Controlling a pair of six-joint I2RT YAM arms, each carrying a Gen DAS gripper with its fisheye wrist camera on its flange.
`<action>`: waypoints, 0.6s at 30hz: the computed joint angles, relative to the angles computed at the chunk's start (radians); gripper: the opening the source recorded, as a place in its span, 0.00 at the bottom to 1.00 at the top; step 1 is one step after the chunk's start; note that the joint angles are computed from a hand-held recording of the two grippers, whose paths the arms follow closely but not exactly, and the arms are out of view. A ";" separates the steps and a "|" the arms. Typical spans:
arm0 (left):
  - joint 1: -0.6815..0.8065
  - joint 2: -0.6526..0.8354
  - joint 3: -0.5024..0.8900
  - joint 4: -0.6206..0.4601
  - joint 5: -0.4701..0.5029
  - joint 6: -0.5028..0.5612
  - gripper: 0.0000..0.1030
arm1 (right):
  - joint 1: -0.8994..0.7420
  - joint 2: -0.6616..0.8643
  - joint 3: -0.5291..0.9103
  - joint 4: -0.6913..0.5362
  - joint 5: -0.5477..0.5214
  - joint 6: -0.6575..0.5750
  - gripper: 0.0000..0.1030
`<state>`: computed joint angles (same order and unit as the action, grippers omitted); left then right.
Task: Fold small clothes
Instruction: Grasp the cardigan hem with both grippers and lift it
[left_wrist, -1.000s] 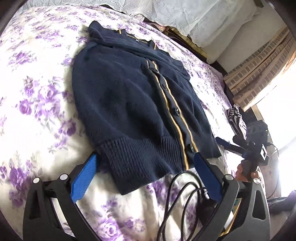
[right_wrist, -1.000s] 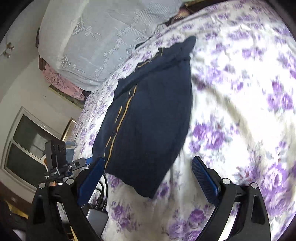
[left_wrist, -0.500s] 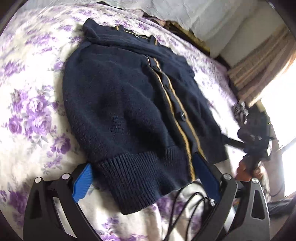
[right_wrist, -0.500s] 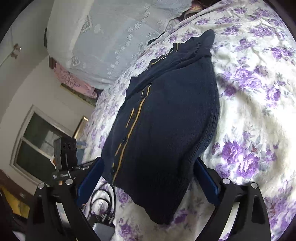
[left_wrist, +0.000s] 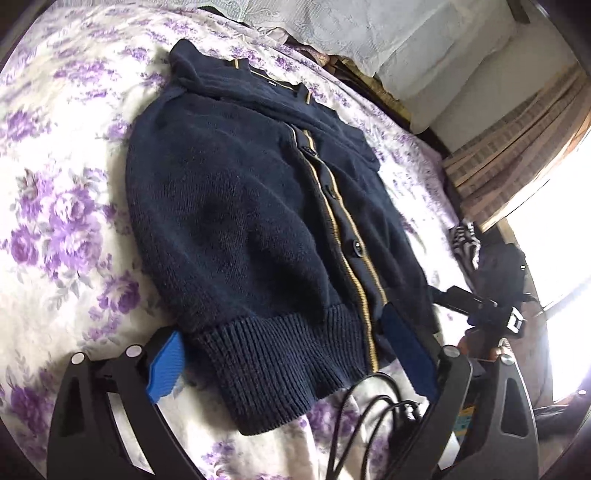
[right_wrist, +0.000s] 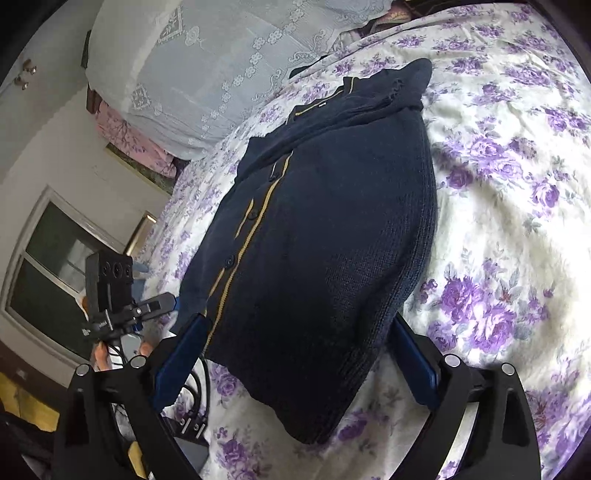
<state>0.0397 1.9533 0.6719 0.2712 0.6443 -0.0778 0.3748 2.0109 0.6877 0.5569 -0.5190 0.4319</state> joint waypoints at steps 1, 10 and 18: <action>-0.006 -0.002 0.001 -0.001 -0.012 -0.002 0.91 | 0.021 -0.012 -0.010 0.000 0.047 -0.011 0.93; 0.032 0.005 -0.017 0.037 0.141 -0.007 0.73 | -0.042 0.041 -0.028 0.118 -0.128 0.078 0.14; 0.100 0.114 0.047 -0.016 0.234 -0.021 0.41 | -0.061 0.084 -0.006 0.086 -0.169 0.107 0.19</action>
